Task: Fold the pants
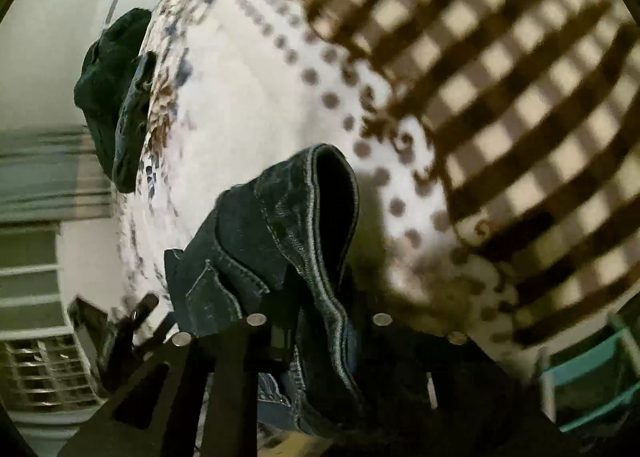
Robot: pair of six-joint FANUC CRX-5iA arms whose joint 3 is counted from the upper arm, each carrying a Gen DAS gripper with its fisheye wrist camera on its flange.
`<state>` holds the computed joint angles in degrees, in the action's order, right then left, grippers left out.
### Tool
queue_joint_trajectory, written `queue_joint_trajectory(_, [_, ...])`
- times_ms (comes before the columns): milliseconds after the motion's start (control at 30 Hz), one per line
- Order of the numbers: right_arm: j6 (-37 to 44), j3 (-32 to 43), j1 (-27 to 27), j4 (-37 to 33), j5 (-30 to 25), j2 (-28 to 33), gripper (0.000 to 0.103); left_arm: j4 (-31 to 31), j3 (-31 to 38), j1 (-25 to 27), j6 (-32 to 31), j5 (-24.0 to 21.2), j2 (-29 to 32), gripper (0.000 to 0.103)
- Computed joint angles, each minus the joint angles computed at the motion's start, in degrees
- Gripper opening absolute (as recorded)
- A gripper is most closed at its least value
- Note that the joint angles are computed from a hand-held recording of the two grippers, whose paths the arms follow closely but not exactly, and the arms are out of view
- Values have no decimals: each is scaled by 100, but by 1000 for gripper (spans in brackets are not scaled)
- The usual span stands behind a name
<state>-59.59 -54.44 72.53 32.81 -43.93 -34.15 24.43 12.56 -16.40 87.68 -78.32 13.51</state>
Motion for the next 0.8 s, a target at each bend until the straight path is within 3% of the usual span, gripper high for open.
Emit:
queue_joint_trajectory(100, [1009,613,11,-582,-723,240,11,210,76,46,361,-27,329,99])
queue_joint_trajectory(133, [1102,697,20,-691,-860,263,11,338,50,68,341,70,424,88])
queue_joint_trajectory(167, [1075,712,37,-734,-948,242,10,582,-62,94,139,207,457,66])
queue_joint_trajectory(233, [1034,669,21,-786,-1000,189,10,721,-86,67,-120,297,503,56])
queue_joint_trajectory(333, [1259,760,-152,-998,-926,336,12,738,-43,76,-125,204,529,56])
queue_joint_trajectory(400, [1159,557,-272,-1024,-586,180,19,816,-37,131,-171,123,474,56])
queue_joint_trajectory(433, [1066,487,-300,-1016,-425,96,35,772,15,147,-125,60,444,56])
queue_joint_trajectory(467, [907,360,-178,-971,-451,-83,59,809,7,183,-114,-2,392,58])
queue_joint_trajectory(500, [689,273,-54,-811,-459,-214,71,910,-56,243,-144,-66,298,61])
queue_joint_trajectory(533, [294,147,173,-515,-535,-391,89,941,-62,249,-128,-97,247,71])
queue_joint_trajectory(567, [-75,94,450,-302,-715,-516,91,965,-104,258,-115,-98,173,84])
queue_joint_trajectory(600, [-474,53,768,-146,-946,-632,91,1065,-249,298,-161,-69,32,88])
queue_joint_trajectory(700, [-2166,-155,1755,358,-1425,-795,91,1218,-584,326,-253,-177,-239,92])
queue_joint_trajectory(733, [-2766,-285,1969,567,-1368,-786,91,1209,-706,294,-264,-223,-289,92])
queue_joint_trajectory(800, [-3753,-698,1979,1264,-724,-670,91,1150,-849,228,-230,-286,-282,92])
